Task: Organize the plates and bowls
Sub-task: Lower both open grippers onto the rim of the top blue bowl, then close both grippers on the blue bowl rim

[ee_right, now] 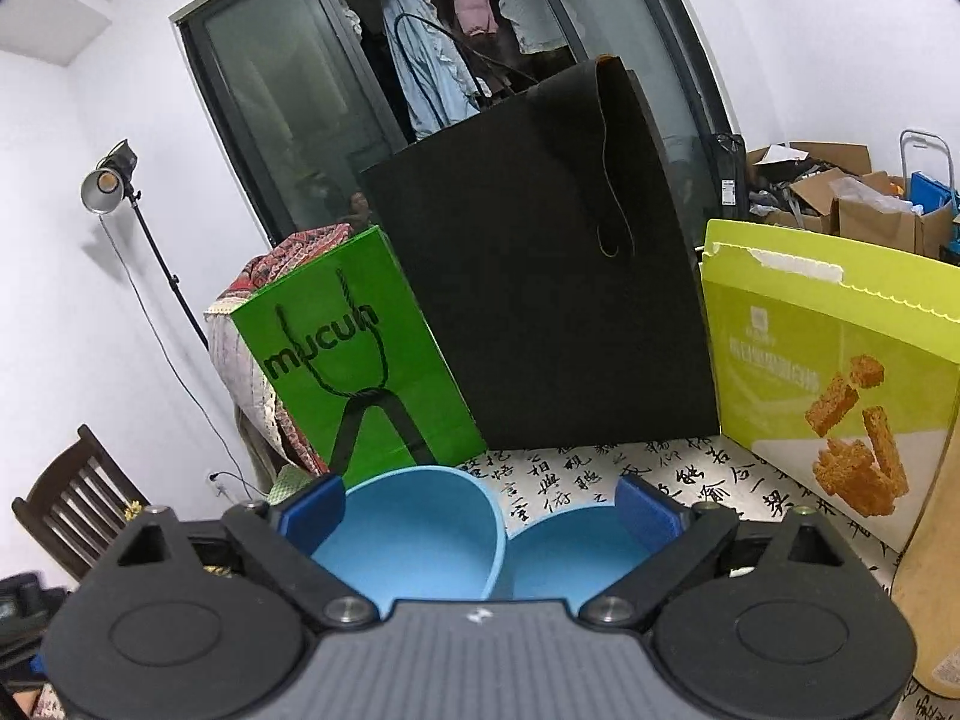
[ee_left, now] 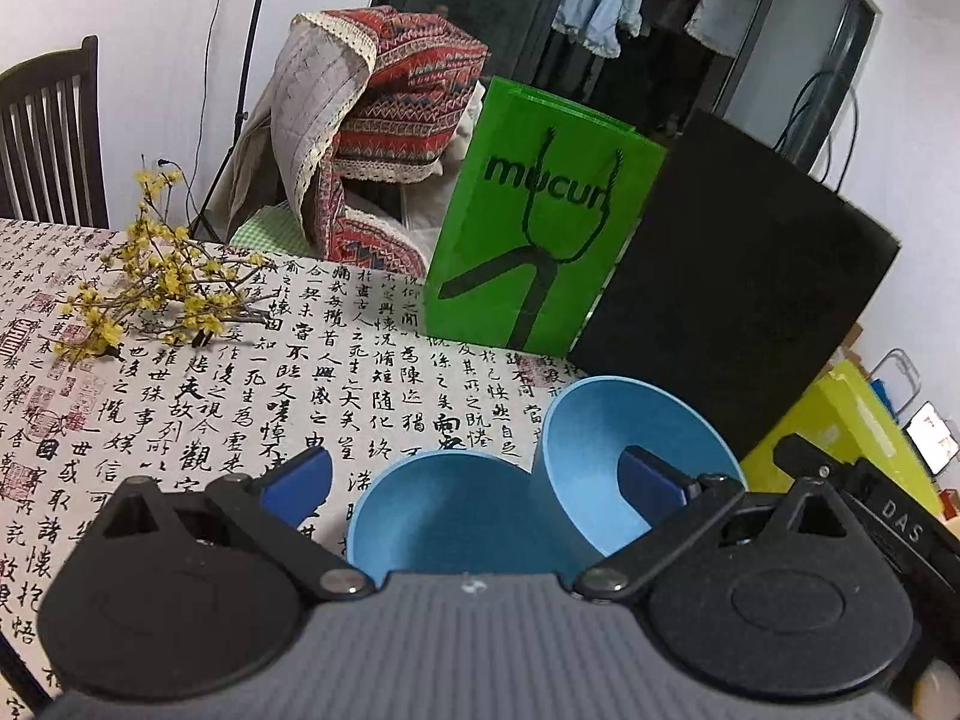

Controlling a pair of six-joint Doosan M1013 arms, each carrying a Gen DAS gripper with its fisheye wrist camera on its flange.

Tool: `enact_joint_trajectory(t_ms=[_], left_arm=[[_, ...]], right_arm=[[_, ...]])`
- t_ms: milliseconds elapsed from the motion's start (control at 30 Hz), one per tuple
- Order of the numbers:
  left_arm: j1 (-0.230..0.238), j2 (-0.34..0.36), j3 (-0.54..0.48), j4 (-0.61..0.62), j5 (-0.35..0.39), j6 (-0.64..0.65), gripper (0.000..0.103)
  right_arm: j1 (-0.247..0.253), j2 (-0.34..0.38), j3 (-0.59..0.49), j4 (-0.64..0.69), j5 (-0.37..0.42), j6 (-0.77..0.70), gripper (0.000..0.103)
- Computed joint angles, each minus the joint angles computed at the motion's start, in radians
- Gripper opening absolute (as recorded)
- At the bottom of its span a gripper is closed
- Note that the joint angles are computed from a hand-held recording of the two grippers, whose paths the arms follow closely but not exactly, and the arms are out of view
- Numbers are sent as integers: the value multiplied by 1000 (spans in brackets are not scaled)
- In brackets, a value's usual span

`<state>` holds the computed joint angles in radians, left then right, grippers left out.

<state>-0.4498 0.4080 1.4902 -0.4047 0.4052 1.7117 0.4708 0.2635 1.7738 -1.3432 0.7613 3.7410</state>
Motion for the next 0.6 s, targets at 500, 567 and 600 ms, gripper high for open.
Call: enact_joint_trajectory(t_ms=[500,567,600], left_arm=[[-46,48,-31,177,-49,-154,98],[-47,51,-32,157,-54,-134,94],[-49,54,-34,160,-51,-135,92]], right_arm=[[-20,37,-41,123,-25,-161,47],[-22,37,-39,125,-32,-159,44],[-23,38,-40,127,-33,-161,43]])
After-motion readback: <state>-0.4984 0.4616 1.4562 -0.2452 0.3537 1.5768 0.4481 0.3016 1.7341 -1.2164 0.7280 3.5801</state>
